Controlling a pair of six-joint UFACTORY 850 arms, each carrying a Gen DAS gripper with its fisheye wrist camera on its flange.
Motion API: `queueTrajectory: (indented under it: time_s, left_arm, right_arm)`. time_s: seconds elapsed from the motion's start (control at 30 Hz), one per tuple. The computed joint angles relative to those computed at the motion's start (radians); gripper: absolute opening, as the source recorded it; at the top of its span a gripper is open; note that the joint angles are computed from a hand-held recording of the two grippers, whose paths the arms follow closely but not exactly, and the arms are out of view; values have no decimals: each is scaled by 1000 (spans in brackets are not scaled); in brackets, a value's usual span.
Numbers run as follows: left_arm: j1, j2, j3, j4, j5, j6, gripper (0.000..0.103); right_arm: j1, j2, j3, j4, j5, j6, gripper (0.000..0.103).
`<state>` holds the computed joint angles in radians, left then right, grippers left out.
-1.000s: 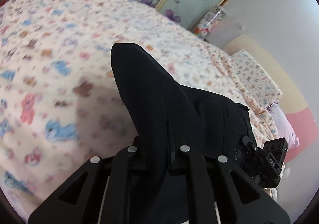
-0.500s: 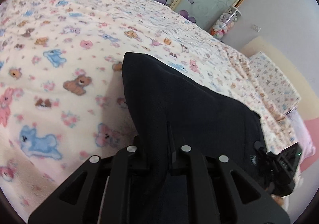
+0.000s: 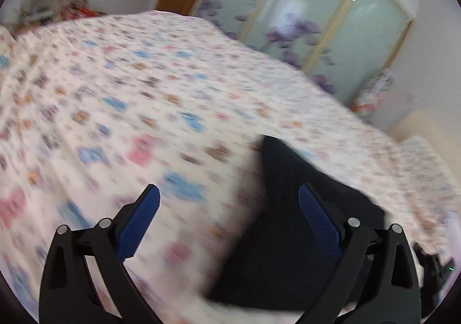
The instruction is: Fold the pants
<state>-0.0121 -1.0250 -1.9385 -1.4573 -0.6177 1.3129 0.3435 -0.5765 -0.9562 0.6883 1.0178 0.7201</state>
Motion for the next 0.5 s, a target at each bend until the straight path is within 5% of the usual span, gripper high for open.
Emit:
queueTrajectory:
  time_s: [0.13, 0.2, 0.27, 0.5]
  left_arm:
    - [14, 8, 56, -9, -287, 10, 101]
    - [17, -12, 95, -95, -377, 69, 101]
    - [3, -16, 123, -106, -343, 99, 101]
    - [-22, -14, 101, -85, -280, 209, 101]
  right_arm:
    - [48, -8, 8, -141, 92, 85, 62]
    - [46, -16, -23, -156, 4, 44, 62]
    - [36, -22, -61, -142, -95, -52, 62]
    - [22, -37, -71, -218, -125, 27, 62]
